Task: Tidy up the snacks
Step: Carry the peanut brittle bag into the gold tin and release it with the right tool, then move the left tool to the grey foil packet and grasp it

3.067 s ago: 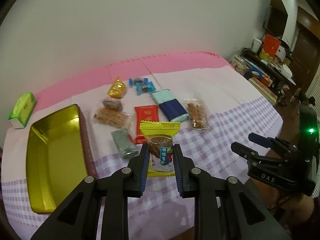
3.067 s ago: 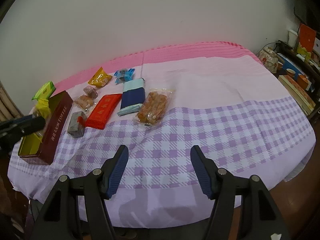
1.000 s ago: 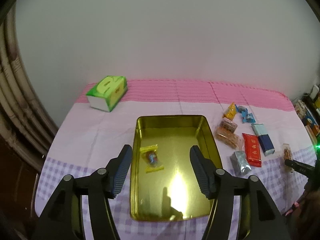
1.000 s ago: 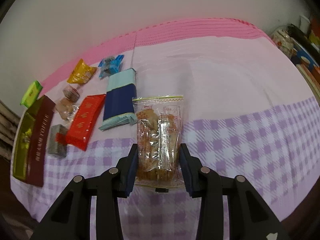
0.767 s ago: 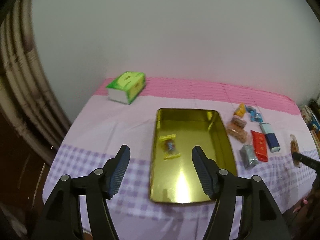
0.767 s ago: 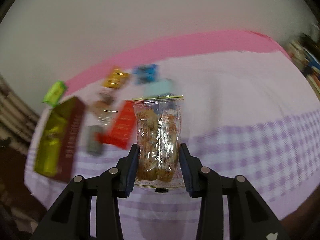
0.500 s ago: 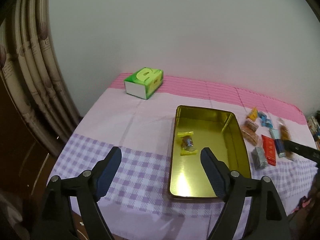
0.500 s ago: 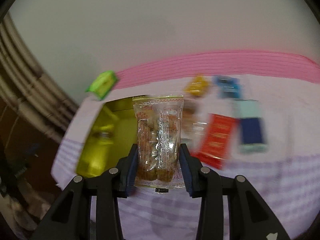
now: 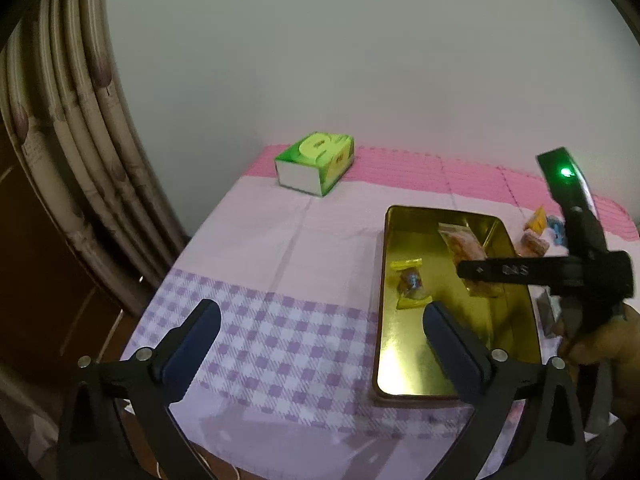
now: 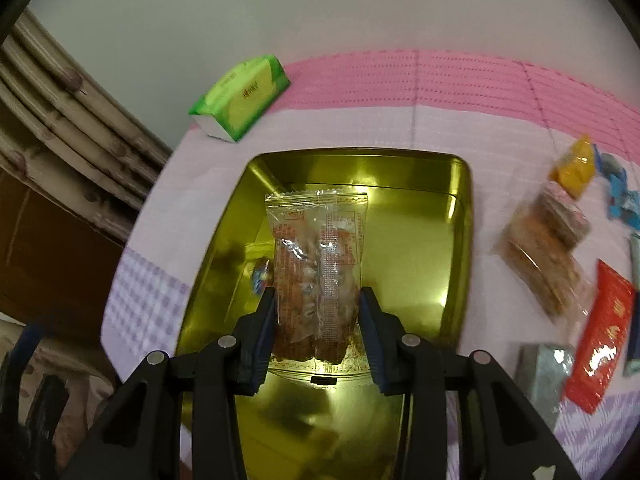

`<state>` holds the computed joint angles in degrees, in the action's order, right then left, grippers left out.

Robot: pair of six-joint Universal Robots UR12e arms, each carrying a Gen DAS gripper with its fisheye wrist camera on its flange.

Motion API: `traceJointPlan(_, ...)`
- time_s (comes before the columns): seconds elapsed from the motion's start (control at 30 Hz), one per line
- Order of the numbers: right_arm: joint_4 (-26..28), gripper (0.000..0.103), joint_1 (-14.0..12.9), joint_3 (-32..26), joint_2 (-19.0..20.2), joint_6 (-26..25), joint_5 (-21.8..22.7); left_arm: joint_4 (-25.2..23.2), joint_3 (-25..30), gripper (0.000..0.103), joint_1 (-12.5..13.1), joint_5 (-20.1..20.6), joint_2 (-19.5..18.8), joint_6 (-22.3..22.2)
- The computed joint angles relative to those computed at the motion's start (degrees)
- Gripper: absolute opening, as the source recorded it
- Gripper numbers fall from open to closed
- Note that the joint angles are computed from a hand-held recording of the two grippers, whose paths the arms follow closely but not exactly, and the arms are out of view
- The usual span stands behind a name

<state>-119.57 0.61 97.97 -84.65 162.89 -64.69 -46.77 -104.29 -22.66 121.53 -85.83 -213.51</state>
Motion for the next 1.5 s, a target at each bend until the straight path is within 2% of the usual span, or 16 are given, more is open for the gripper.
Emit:
traceJointPlan(0.3, -0.63, 0.037, 2.25, -3.15, 4.03, 3.41, -4.09, -2.94, 0.52, 0.101, 1.12, -2.02, -0.44, -1.61)
traceJointPlan(0.57, -1.47, 0.037, 3.16, -3.28, 4.56, 4.16, -5.49, -3.32, 0.51, 0.101, 1.67, -3.36, -0.45, -1.35)
traceJointPlan(0.87, -3.32, 0.039, 3.61, -2.80, 4.42, 4.21, -6.02, -3.45, 0.54, 0.101, 1.70, -3.49, -0.42, -1.36)
traceJointPlan(1.03, -5.57, 0.041, 3.07, -2.32, 3.86, 4.85, -3.60, -3.49, 0.55, 0.101, 1.65, -3.24, -0.48, -1.35)
traceJointPlan(1.17, -7.77, 0.043, 1.14, -0.77, 2.23, 5.52, 1.40, -3.15, 0.39, 0.101, 1.51, -2.34, -0.49, -1.22)
traceJointPlan(1.2, -8.97, 0.043, -0.19, 0.51, 1.04, 5.62, 3.70, -2.80, 0.31, 0.101, 1.41, -2.02, -0.44, -1.20)
traceJointPlan(1.3, -12.54, 0.043, -3.84, 4.53, -2.49, 5.74, 6.62, -0.23, -0.16, 0.101, 1.16, -2.42, -0.23, 0.30)
traceJointPlan(1.4, -14.87, 0.043, -8.00, 8.93, -6.81, 3.96, 3.67, 3.47, -0.42, 0.101, 0.45, -4.28, -0.24, 4.03)
traceJointPlan(1.47, -15.36, 0.043, -10.90, 11.35, -9.28, 2.80, 1.20, 6.21, -0.32, 0.101, -0.29, -6.24, -0.55, 8.17)
traceJointPlan(1.5, -15.19, 0.043, -13.22, 12.93, -10.90, 2.09, -0.46, 7.28, -0.26, 0.101, -0.59, -7.21, -0.67, 9.97)
